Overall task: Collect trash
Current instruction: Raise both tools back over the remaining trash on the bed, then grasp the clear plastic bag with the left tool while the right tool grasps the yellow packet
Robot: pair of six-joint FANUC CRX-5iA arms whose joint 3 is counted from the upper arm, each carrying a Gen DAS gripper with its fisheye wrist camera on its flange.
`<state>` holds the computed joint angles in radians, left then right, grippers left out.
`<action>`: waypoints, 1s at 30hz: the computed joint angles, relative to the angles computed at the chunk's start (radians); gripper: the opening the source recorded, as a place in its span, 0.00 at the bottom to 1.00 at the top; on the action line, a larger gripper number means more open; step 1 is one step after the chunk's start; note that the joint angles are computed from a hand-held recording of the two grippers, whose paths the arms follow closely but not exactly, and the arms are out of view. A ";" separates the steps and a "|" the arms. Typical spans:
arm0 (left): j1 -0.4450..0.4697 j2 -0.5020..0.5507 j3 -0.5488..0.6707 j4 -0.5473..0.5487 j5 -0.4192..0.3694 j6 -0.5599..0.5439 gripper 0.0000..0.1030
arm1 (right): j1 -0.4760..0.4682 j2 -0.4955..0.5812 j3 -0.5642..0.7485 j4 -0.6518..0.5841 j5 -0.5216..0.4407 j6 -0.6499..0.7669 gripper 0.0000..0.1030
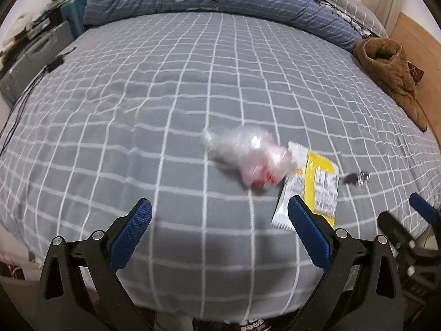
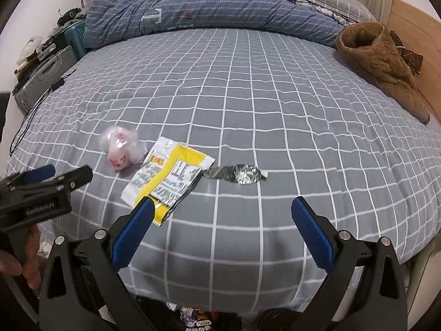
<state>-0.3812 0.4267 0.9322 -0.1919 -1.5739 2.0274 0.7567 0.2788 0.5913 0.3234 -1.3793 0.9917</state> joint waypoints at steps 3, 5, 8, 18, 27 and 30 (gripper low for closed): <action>0.006 0.058 0.076 0.014 -0.011 -0.017 0.94 | -0.011 0.019 0.018 -0.005 0.001 0.017 0.93; 0.005 0.095 0.127 0.014 -0.023 -0.022 0.94 | -0.017 0.033 0.029 -0.008 0.001 0.028 0.93; 0.004 0.161 0.212 0.016 -0.051 -0.040 0.93 | -0.026 0.050 0.042 -0.018 0.001 0.041 0.93; 0.024 0.289 0.345 0.062 -0.121 -0.081 0.58 | -0.037 0.085 0.061 -0.045 0.001 0.053 0.92; 0.056 0.125 0.123 0.053 -0.010 -0.078 0.50 | -0.025 0.146 0.157 -0.085 -0.017 0.054 0.93; 0.066 0.066 0.054 0.029 0.016 -0.075 0.50 | -0.019 0.202 0.243 -0.107 -0.058 0.040 0.93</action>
<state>-0.3151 0.4924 0.9867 -0.1630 -1.5579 1.9524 0.7380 0.4804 0.8348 0.2163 -1.4369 1.0314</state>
